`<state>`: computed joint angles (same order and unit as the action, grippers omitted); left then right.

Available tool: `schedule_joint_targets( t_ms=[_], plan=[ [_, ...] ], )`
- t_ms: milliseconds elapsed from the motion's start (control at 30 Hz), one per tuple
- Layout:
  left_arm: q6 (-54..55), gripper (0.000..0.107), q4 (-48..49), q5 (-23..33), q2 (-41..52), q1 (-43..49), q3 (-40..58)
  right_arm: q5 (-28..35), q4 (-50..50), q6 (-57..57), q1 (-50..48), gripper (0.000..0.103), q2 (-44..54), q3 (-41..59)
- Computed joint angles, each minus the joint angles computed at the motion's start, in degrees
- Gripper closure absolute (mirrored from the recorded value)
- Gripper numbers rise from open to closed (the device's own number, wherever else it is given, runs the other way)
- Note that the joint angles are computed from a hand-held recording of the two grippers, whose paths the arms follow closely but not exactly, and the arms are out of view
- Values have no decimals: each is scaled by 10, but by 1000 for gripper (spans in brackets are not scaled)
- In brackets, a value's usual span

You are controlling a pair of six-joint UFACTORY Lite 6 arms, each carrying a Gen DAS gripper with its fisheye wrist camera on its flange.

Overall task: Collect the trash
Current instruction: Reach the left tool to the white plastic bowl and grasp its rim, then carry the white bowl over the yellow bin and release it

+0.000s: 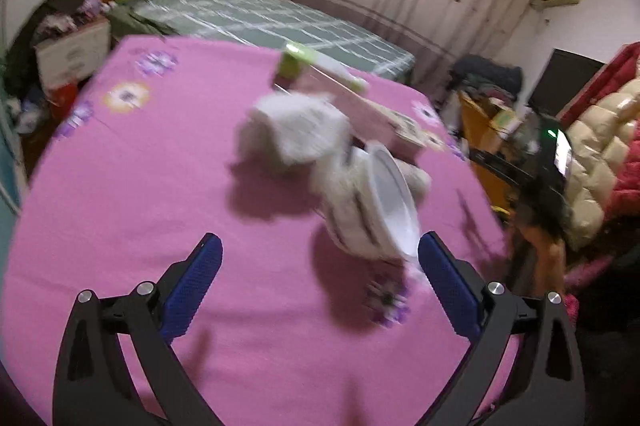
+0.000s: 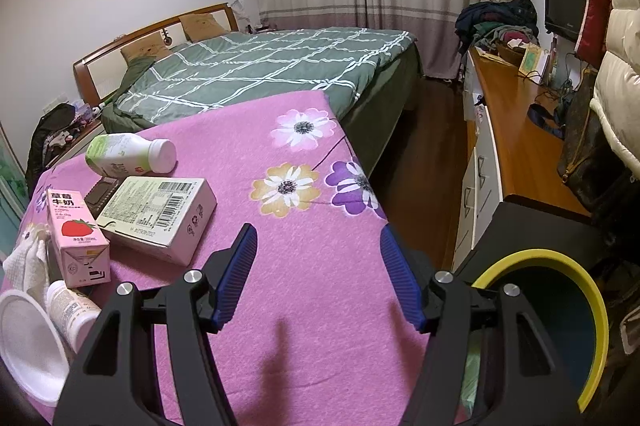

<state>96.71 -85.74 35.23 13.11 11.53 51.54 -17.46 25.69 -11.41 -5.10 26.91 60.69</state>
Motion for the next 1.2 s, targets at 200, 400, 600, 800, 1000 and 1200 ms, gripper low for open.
schedule_joint_targets(
  t_ms=[200,400,600,800,1000,1200],
  plan=[
    [133,11,-96,-97,1,-104,-15,1,-35,38,-9,42,-5,-5],
    [214,11,-164,-191,52,-166,21,2,-57,59,-12,42,-10,-7],
    [217,11,-209,-214,113,-175,83,3,-60,63,-11,42,-11,-7],
    [296,27,-307,-230,144,-191,116,4,-75,76,-12,42,-12,-7],
    [357,27,-370,-228,119,-195,92,2,-95,96,-17,42,-17,-12],
    [359,27,-377,-224,50,-204,36,13,-147,148,-35,42,-51,-37]
  ],
)
